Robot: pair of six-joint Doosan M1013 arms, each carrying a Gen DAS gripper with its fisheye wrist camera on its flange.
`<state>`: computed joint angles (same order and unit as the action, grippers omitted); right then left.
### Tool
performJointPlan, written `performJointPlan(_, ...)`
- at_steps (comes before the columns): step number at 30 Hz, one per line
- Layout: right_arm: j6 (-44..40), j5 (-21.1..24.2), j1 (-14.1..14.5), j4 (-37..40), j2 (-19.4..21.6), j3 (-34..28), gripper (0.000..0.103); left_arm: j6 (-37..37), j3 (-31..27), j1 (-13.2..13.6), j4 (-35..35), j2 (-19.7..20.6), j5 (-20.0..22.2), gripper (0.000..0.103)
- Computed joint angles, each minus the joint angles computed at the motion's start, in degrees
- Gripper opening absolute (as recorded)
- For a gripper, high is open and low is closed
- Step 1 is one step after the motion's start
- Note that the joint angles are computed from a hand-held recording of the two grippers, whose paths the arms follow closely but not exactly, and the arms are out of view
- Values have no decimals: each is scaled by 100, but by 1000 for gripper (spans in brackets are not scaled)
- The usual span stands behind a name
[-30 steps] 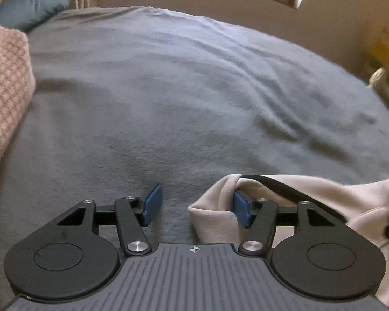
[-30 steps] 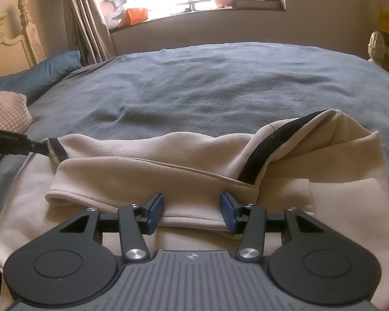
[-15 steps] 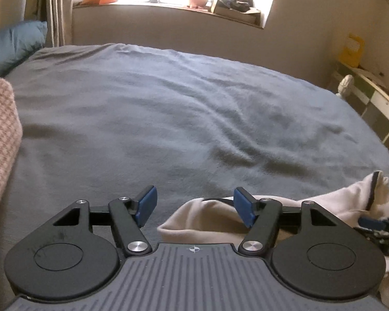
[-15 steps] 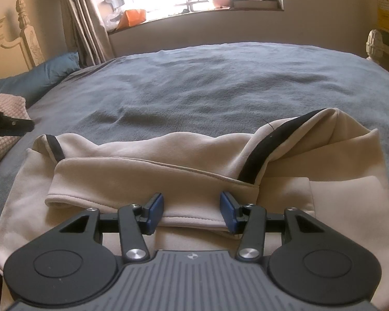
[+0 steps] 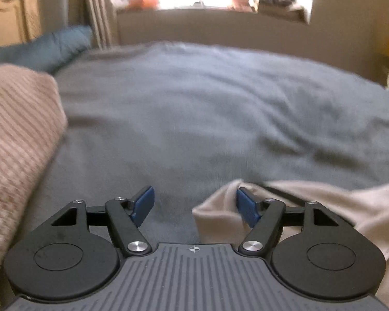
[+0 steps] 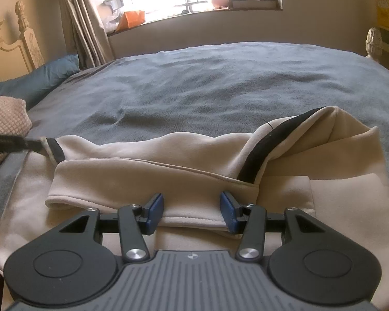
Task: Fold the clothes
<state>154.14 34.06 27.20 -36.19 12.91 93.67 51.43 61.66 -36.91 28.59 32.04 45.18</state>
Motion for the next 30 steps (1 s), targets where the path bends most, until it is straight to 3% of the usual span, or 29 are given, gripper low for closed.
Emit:
performJointPlan(4,33,26,16,-32,9,-11,51,-907,158,-292,1367,-86,-324,70)
performJointPlan(8,12,58,23,-5,12,-28,51,-322,240,-495,1179,-122,-783,70)
performJointPlan(11,-78,115,13,97,19,-76,51,689,196,-643,593,-34,-845,70)
performJointPlan(14,-403,203,-36,441,-2,-175,52,1138,144,-780,618,110,-631,70)
performJointPlan(20,71,377,-190,-162,-158,-363,52,902,183,-785,510,153,-478,71)
performJointPlan(23,-180,589,-322,-146,-31,-520,46,846,201,-790,469,143,-454,71)
performJointPlan(25,-394,726,-405,-112,73,-604,37,784,221,-796,484,138,-470,73)
performJointPlan(28,-177,1175,-576,-30,214,-477,28,815,276,-757,395,122,-597,76)
performJointPlan(30,332,537,-767,234,5,-85,27,876,233,-723,223,138,-568,78)
